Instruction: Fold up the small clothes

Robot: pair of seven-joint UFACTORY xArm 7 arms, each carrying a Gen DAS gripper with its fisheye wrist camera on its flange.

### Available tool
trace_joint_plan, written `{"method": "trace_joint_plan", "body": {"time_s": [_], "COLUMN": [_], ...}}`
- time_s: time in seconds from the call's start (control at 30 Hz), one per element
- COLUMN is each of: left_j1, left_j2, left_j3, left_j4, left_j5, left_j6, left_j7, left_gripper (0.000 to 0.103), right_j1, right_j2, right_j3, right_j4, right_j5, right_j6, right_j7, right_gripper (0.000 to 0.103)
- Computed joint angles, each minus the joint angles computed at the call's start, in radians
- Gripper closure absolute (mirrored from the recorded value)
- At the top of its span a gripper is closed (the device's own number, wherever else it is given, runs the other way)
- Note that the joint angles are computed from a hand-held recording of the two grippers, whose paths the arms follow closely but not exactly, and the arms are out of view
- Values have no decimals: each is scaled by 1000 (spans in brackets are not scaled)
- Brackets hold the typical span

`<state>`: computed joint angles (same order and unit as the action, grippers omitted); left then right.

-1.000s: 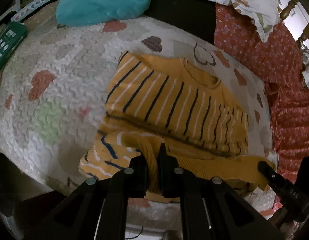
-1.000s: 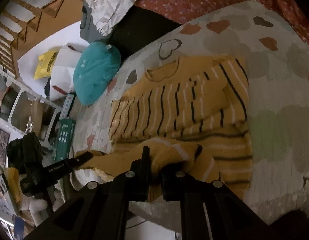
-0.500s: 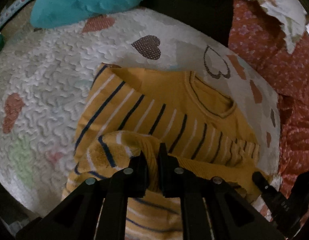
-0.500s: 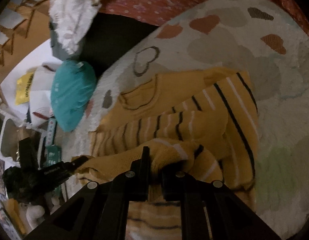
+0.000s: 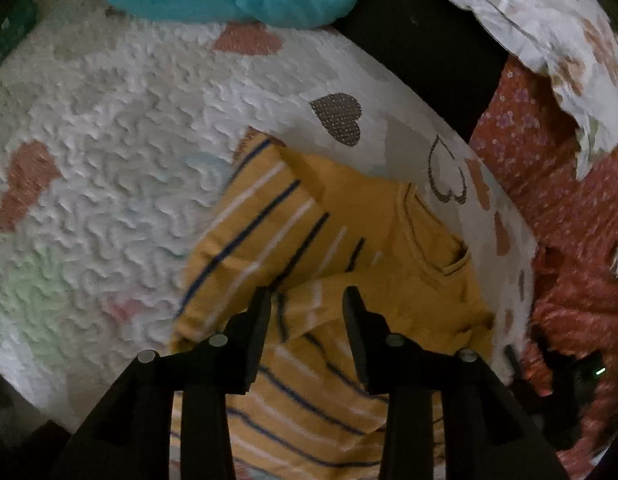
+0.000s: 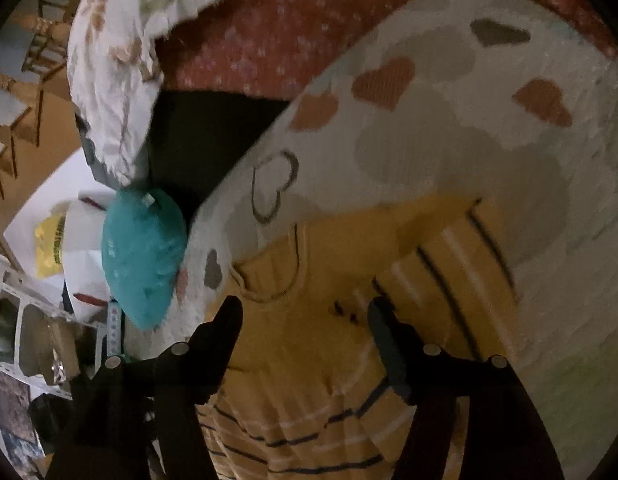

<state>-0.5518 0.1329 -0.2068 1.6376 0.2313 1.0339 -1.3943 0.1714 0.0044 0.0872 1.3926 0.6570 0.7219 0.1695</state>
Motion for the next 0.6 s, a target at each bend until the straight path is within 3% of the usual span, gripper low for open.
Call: {"method": "trace_joint_plan", "body": {"time_s": [0.1,0.3,0.43,0.5,0.6], "left_j1": [-30,-89,-127,-125,-92], "left_j2": [32,162,258,266,234], "left_j3": [-12,-12,37,74,100], "left_j4": [58,192,300,301,242], "left_j5": [62,46,52,66,70], "left_j6": [60,16,111,165,157], "left_j7": [57,227,291,272,230], "left_gripper": [67,67,67,67,65], "right_j1": [7,51,72,70,59], "right_j2": [-37,-71,-46,-28,10], "right_j3": [1,12,17,22,20], "right_j4": [-22,-92,-102,-97,-67], "right_j5": [13,48,40,-41,-203], "right_j6": [28,86,144,143,96], "right_j7": [-53,-154,-213,-198,-141], "right_gripper": [33,37,39,41,48]}}
